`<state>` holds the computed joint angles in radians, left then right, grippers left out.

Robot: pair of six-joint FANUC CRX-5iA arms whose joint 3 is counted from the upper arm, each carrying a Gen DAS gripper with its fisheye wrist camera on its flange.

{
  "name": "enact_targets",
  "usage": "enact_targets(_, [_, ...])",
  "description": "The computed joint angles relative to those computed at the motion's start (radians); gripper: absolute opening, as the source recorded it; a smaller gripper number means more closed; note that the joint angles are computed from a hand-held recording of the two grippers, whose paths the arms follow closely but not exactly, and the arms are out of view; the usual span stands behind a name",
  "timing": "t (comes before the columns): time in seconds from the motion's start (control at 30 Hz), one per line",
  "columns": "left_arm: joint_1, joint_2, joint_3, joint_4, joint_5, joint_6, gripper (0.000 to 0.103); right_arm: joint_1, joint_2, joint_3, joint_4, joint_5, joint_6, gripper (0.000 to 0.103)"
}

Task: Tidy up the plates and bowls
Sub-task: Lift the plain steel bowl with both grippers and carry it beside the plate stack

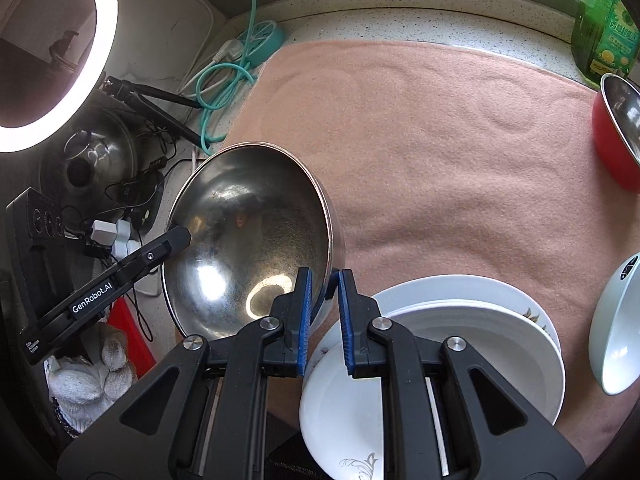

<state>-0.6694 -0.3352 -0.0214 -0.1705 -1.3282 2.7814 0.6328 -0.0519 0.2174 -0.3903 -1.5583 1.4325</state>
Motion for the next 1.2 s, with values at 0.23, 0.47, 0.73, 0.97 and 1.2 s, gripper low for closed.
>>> enact_targets(0.23, [-0.086,-0.031,-0.015,-0.056,-0.041,0.141,0.009,0.025,-0.019,-0.028,-0.012,-0.019,0.019,0.014])
enact_targets(0.47, [-0.16,-0.04,-0.018,-0.102,-0.073,0.257,0.009,0.053,-0.039,-0.054,-0.009,-0.02,0.035,0.014])
enact_targets(0.73, [-0.209,-0.042,-0.008,-0.138,-0.107,0.323,0.009,0.06,-0.048,-0.069,-0.021,-0.037,0.052,0.014])
enact_targets(0.97, [-0.202,-0.051,-0.025,-0.124,-0.101,0.329,0.009,0.057,-0.051,-0.069,-0.03,-0.051,0.075,0.014])
enact_targets(1.2, [-0.188,-0.053,-0.034,-0.108,-0.091,0.32,0.011,0.053,-0.049,-0.064,-0.043,-0.057,0.091,0.015])
